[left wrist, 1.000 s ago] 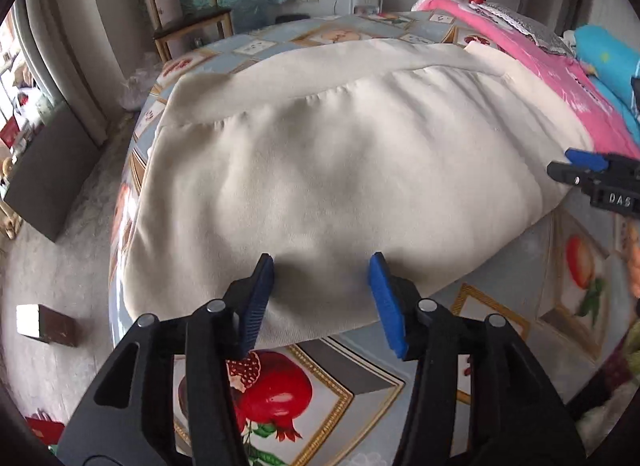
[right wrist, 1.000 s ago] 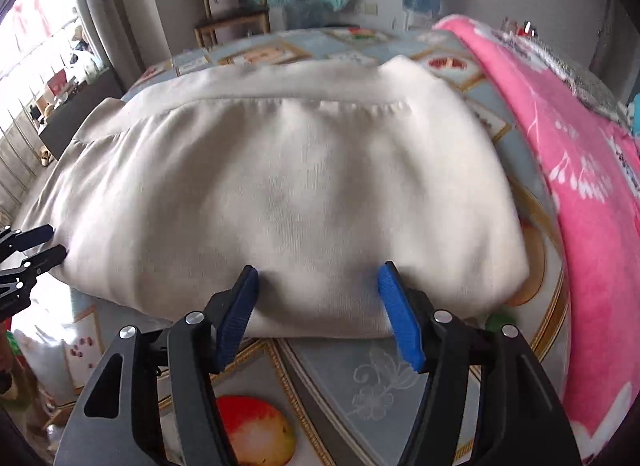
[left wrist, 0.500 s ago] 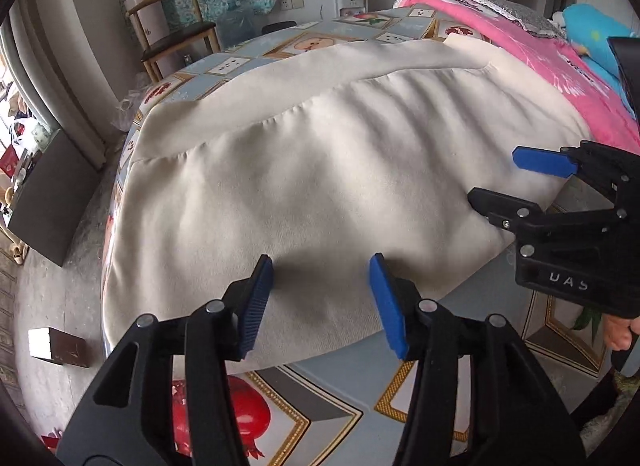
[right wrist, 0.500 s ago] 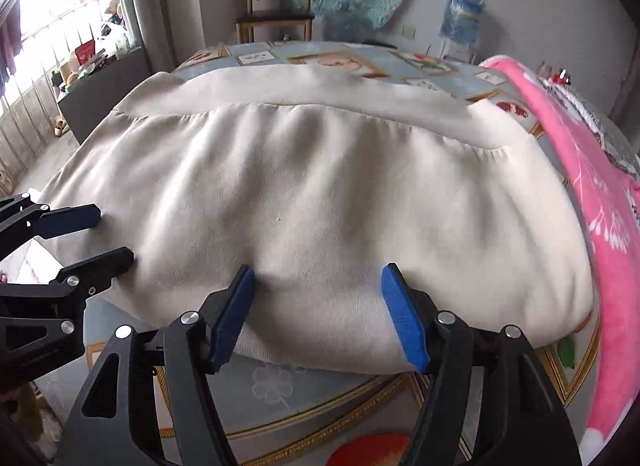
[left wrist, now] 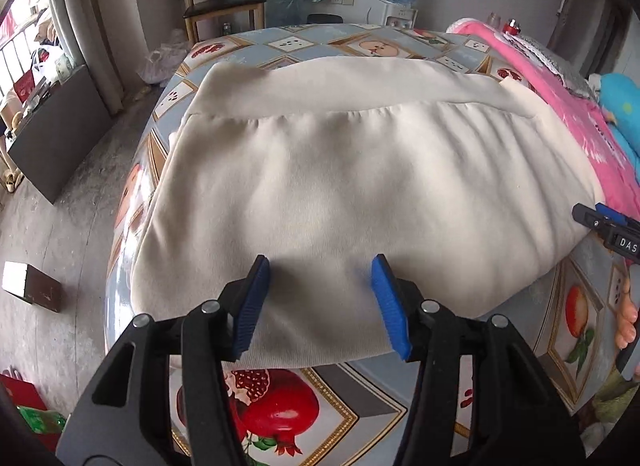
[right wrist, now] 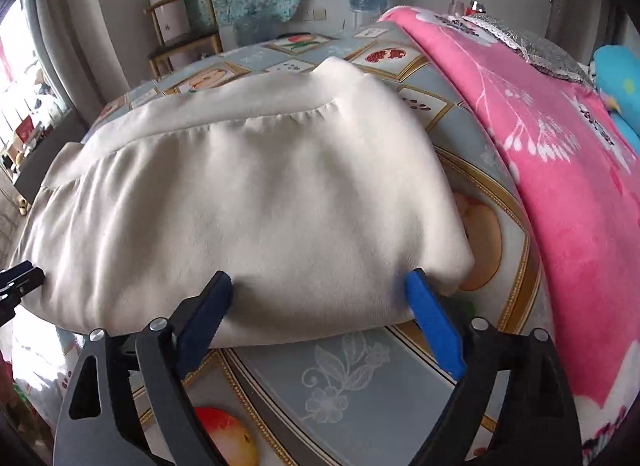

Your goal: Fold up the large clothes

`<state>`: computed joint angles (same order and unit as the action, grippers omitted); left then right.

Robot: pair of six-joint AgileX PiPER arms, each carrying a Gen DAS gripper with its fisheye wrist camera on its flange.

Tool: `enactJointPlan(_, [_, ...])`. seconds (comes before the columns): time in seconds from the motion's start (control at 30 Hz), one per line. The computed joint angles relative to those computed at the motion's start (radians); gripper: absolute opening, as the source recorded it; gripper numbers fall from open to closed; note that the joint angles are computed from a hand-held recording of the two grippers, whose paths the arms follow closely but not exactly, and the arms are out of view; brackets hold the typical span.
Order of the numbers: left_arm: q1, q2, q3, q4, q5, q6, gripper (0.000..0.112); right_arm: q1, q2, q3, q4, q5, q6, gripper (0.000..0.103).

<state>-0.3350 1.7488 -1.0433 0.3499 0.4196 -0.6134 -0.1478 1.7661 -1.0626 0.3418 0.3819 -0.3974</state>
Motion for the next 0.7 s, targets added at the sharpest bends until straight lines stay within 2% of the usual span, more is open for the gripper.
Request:
enactJointPlan(0.27, [-0.009,0.006,-0.017,0.003,0.017,-0.04,0.056,-0.031,-0.009,0.008,0.124,0.015,-0.166,0.089])
enactJointPlan(0.37, [-0.03,0.005,-0.038,0.045,0.065,-0.093,0.056,-0.034,-0.082,0.052,0.177,0.01,-0.225,0.089])
enactJointPlan(0.53, [-0.049,-0.012,-0.033,0.099,0.095,-0.186,0.06,0.01,-0.146,0.101,0.219,-0.033,-0.311,0.089])
enactJointPlan(0.6, [-0.051,-0.003,-0.035,0.105,0.109,-0.214,0.06,0.029,-0.131,0.098,0.203,-0.033,-0.314,0.089])
enactJointPlan(0.7, [-0.076,0.02,-0.046,0.165,0.137,-0.277,0.061,0.072,-0.059,0.074,0.022,-0.029,-0.16,0.091])
